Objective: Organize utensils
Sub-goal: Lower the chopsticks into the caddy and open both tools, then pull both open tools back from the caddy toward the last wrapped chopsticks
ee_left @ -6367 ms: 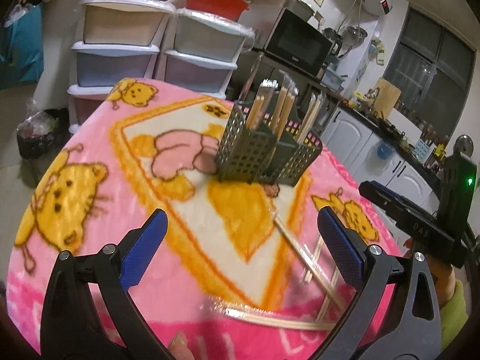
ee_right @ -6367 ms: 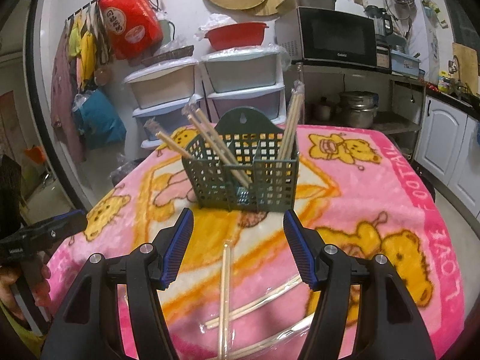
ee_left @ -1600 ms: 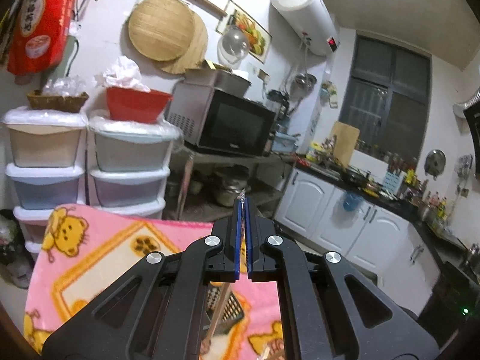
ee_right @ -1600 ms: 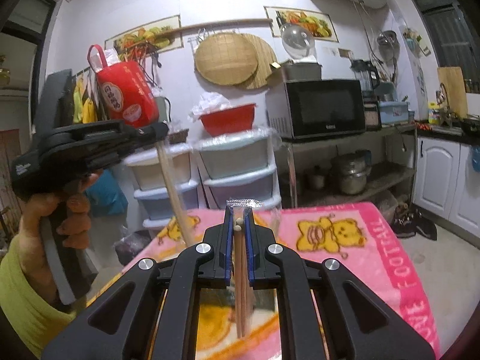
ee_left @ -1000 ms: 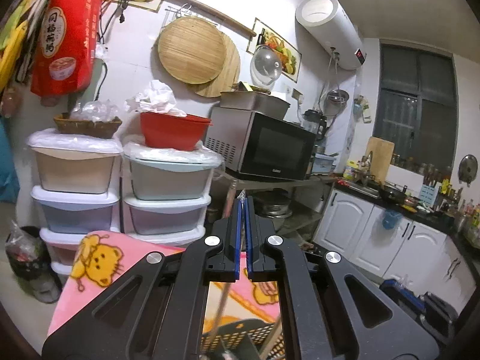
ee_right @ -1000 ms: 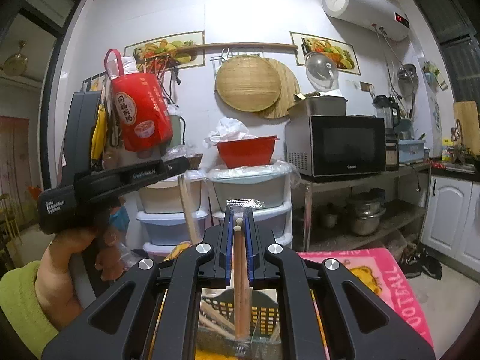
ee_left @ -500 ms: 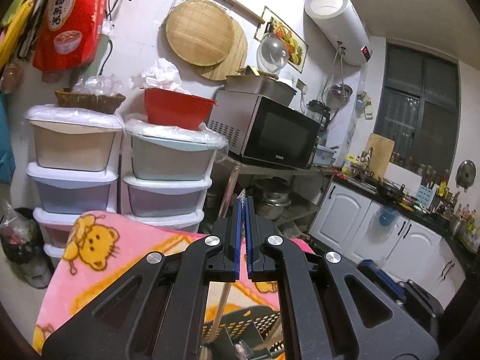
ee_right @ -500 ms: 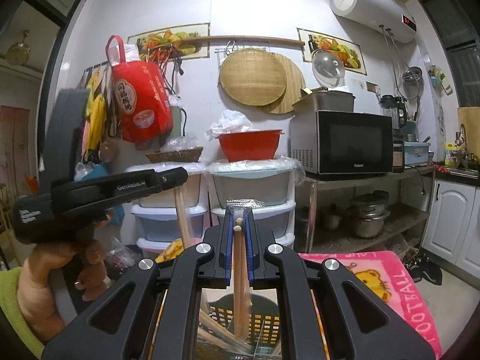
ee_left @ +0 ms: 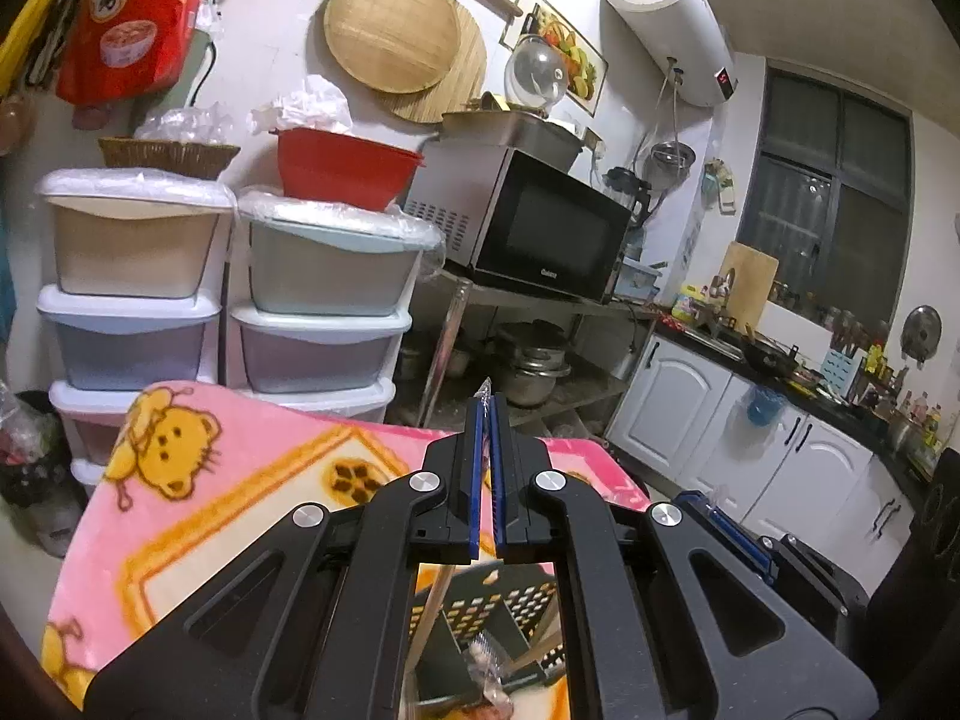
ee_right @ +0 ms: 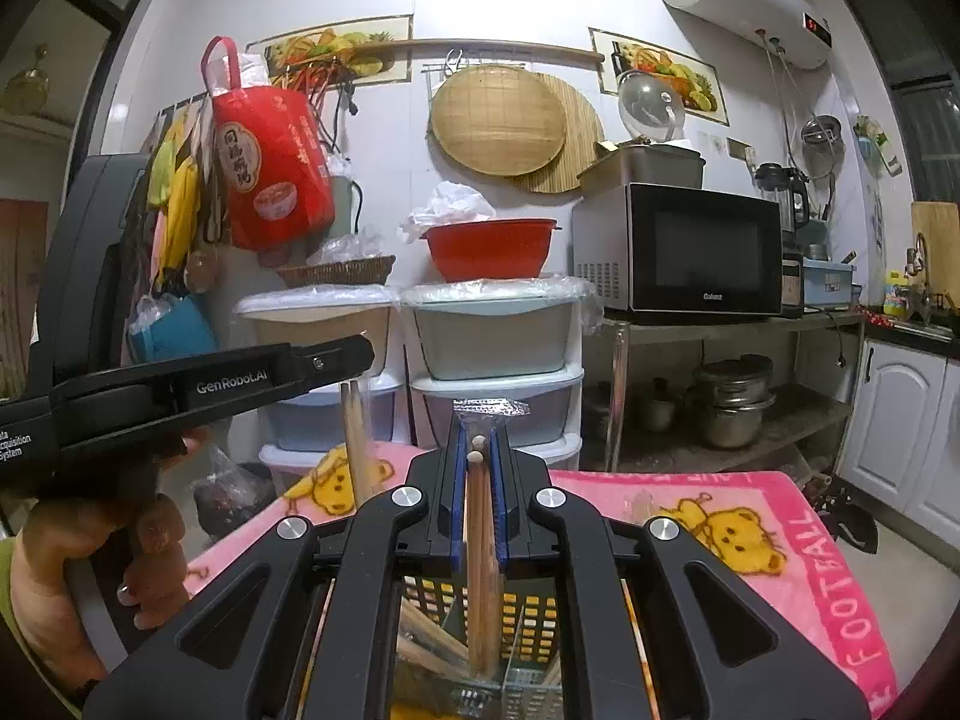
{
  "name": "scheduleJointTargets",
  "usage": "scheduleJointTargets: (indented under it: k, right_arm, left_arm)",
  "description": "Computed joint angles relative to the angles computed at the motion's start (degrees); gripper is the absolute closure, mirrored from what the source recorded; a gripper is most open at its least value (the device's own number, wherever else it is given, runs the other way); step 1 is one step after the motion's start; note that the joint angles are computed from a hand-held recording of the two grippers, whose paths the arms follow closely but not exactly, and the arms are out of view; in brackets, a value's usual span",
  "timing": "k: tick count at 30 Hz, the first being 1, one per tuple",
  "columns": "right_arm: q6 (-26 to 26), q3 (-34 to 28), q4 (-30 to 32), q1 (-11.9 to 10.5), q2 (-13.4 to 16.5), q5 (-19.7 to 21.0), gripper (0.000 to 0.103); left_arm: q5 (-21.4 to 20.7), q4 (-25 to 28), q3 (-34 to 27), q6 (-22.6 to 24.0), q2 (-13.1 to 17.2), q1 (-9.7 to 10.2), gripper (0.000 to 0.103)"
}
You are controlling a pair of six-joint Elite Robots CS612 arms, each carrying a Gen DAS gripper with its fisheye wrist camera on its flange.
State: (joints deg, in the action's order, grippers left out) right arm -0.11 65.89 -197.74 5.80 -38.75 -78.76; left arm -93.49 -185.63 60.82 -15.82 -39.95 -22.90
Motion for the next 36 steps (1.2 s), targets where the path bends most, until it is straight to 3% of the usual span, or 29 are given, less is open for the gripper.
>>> scheduleJointTargets:
  k: [2,6,14,16,18,20,36]
  right_arm:
    - [-0.1,0.5,0.2,0.0,-0.1,0.0,0.095]
    - [0.6,1.8,1.0,-0.3,-0.6,-0.3,0.081]
    - [1.2,5.6,1.1,-0.8,-2.1,-0.7,0.070]
    - [1.0,6.5,1.6,-0.8,-2.6,-0.9,0.068]
    - [0.9,7.5,2.1,-0.9,-3.0,-1.3,0.064]
    - [1.1,8.5,3.1,-1.0,-3.6,-1.3,0.063]
    - [1.9,15.0,4.6,-1.5,-7.1,-2.1,0.046]
  left_arm:
    - [-0.1,0.1,0.4,0.1,0.0,-0.04,0.102]
    - [-0.3,0.7,1.4,0.3,-0.2,-0.03,0.102]
    - [1.2,0.7,4.2,0.7,-1.3,0.06,0.102]
    - [1.7,0.5,5.3,0.7,-1.8,0.07,0.098]
    - [2.1,0.1,6.0,0.5,-2.2,0.13,0.084]
    - [2.2,-0.4,7.0,0.6,-2.8,0.19,0.078]
    - [2.0,-2.0,13.6,1.1,-6.3,0.38,0.038]
